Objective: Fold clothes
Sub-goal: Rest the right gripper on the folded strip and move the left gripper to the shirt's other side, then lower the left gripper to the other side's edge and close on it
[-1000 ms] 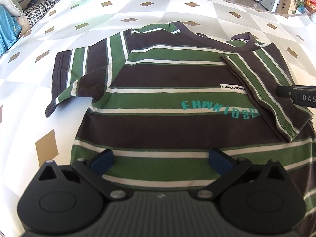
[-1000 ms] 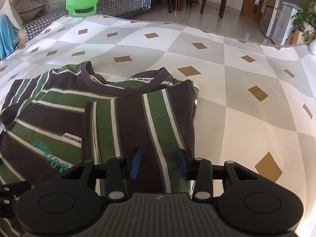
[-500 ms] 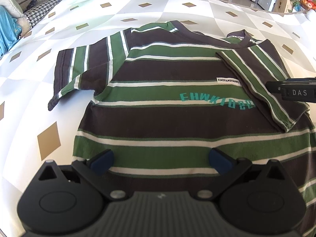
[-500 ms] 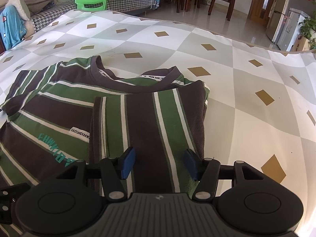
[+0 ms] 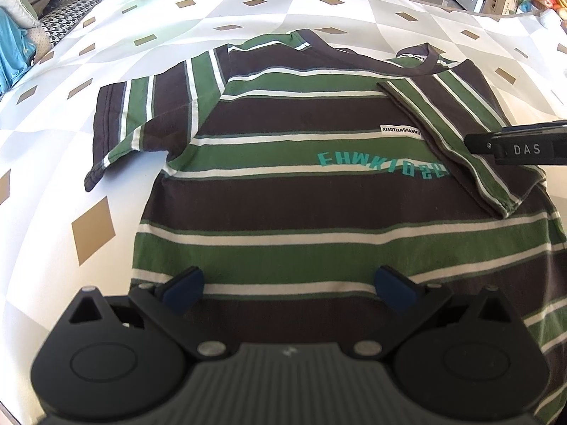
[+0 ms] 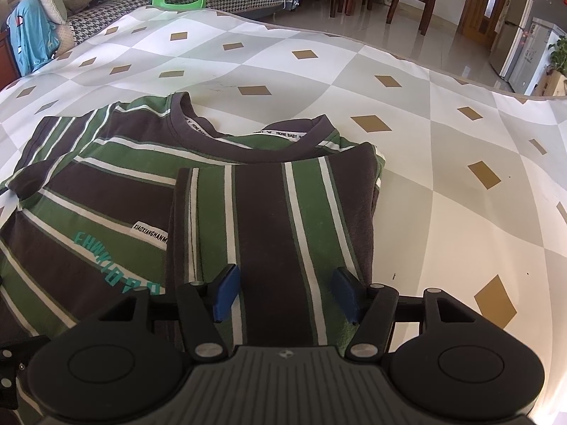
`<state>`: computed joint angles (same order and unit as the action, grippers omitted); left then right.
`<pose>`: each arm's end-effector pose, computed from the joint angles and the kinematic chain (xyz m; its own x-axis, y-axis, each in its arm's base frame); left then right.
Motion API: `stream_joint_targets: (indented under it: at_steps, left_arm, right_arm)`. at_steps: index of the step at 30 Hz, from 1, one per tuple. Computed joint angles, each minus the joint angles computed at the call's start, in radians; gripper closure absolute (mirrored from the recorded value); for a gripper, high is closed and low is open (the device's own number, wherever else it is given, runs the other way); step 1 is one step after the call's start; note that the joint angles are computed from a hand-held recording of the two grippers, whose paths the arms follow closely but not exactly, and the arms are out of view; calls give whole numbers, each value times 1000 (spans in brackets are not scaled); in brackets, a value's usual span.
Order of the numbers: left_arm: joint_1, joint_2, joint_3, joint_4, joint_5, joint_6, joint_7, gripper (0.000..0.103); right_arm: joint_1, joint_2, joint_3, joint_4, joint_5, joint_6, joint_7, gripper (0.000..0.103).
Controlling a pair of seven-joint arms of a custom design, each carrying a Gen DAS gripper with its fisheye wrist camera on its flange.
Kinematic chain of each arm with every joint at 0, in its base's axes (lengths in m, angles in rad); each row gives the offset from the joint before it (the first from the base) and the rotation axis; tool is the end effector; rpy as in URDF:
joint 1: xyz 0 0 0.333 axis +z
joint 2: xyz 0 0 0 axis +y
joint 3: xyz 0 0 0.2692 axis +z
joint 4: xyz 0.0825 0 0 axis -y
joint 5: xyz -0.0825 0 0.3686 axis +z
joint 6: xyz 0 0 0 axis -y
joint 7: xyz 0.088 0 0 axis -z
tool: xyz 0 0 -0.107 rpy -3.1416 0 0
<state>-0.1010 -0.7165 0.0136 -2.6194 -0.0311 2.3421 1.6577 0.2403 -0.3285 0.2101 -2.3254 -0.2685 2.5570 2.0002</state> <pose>0.3844 -0.0341 0.4886 -0.1586 -0.9873 0.0013 -0.8932 0.1429 -0.4264 0.4403 0.2228 0.4889 0.1866 -0.9794 0.0766 -0.8008 -0.1968 -0.5657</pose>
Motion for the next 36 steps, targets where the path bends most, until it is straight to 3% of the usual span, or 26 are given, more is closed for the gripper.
stream_joint_targets:
  at_steps: [7,23,36]
  left_arm:
    - [27,29,14,34,-28,-9,-40,0]
    - [109,182,43,130,-86,89,-191,0]
    - [131,285,90,201,-238,171,-183,0]
  right_arm:
    - [4,5,0,10,-1,-15,4,44]
    - [6,-7,4,-8,-4,-2,14,40]
    - [10,3,5,8,-1,-19,15,38]
